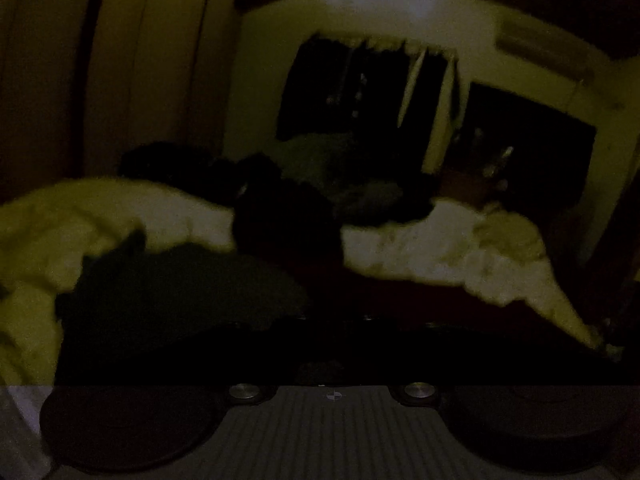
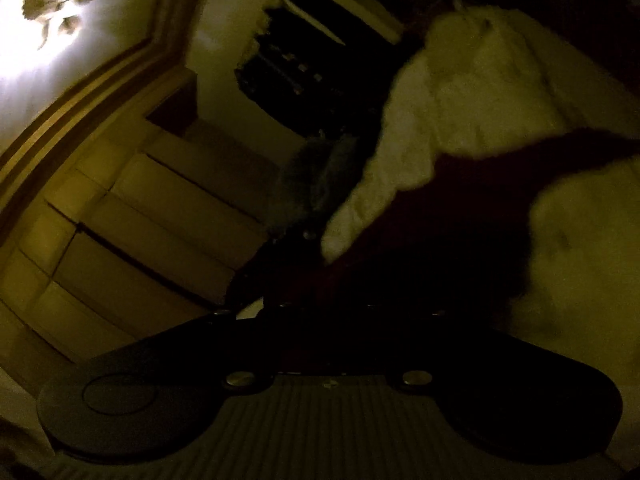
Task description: Fold large clothes
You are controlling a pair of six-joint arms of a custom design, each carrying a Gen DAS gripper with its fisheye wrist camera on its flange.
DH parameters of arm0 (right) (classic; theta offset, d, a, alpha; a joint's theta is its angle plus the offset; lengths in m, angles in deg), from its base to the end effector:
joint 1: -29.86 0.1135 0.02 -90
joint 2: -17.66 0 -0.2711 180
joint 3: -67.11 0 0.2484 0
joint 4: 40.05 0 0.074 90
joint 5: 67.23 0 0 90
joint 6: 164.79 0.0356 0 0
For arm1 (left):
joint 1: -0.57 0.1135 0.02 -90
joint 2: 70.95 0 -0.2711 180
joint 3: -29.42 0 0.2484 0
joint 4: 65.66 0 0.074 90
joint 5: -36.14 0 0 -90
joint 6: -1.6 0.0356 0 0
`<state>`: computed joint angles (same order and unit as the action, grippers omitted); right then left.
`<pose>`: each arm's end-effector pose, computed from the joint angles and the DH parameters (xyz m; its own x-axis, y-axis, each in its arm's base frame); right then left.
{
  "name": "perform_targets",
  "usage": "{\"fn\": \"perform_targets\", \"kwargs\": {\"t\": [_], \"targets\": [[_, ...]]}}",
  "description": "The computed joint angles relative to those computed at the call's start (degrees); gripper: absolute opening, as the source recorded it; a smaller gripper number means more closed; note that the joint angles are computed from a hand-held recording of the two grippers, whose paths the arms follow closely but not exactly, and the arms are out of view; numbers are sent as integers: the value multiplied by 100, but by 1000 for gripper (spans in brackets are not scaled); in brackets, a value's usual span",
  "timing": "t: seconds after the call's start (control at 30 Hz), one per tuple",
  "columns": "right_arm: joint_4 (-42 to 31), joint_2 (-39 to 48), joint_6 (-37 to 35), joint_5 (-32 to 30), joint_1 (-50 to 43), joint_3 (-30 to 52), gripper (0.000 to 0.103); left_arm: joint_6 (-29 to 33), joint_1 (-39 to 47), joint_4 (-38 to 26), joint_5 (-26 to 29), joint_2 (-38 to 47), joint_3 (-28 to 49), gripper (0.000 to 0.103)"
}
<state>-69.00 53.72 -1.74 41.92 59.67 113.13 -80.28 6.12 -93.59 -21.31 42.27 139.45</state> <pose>0.1336 0.0631 0.2810 -0.2741 0.8844 -0.3778 0.2116 0.4387 0.8734 0.4636 0.0258 0.2951 -0.4560 0.0753 -0.8868 0.4458 0.8817 -0.1544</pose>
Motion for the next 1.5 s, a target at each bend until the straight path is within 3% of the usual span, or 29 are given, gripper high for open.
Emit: {"fn": "perform_targets", "kwargs": {"t": [0.03, 0.1, 0.2, 0.37, 0.5, 0.6, 0.73, 0.87, 0.93, 1.0, 1.07, 1.23, 1.33, 1.47, 1.5], "targets": [[-324, 31, 247, 98, 163, -14, 12, 28, 14, -192, 7, 117, 112, 97], [-888, 265, 754, 466, 577, -107, 12, 165, 39, -482, 149, 226, 151, 103], [-1056, 741, 1321, 869, 1020, -354, 12, 499, -88, -539, 216, 115, -72, 103], [-1487, 1226, 972, 1337, 1331, 135, 13, 840, -303, -479, 639, -143, -282, 103], [-1935, 1436, 714, 1364, 1399, 530, 19, 1230, -695, -1070, 487, 100, 58, 103], [-2092, 1472, 853, 1501, 1590, 592, 20, 1589, -1068, -1094, -228, 266, -24, 103], [-2211, 1295, 1105, 1654, 1741, 571, 31, 2096, -1275, -722, -1057, 460, -431, 103], [-2670, 1094, 954, 2030, 1757, 808, 49, 2919, -1526, 547, -1692, 158, -1630, 103], [-2397, 1049, 462, 1983, 1483, 845, 51, 2958, -1603, 559, -1833, 123, -1640, 103], [-1799, 1092, -197, 1682, 1012, 823, 55, 2854, -1582, -20, -1788, 201, -1181, 103], [-974, 1222, -872, 1106, 462, 771, 60, 2625, -1463, -661, -1402, 240, -648, 103], [584, 2452, -1853, -746, -895, 1195, 66, 1623, -1266, -1379, -463, 620, 755, 103], [1116, 3470, -1858, -1794, -1483, 1870, 68, 905, -1438, -1947, -441, 1264, 1978, 103], [1748, 4906, -1293, -3220, -2124, 2917, 72, 621, -1904, -1577, -757, 1699, 2103, 103], [1745, 5303, -1213, -3329, -2213, 3291, 72, 663, -2011, -1652, -850, 1849, 2146, 103]]}}
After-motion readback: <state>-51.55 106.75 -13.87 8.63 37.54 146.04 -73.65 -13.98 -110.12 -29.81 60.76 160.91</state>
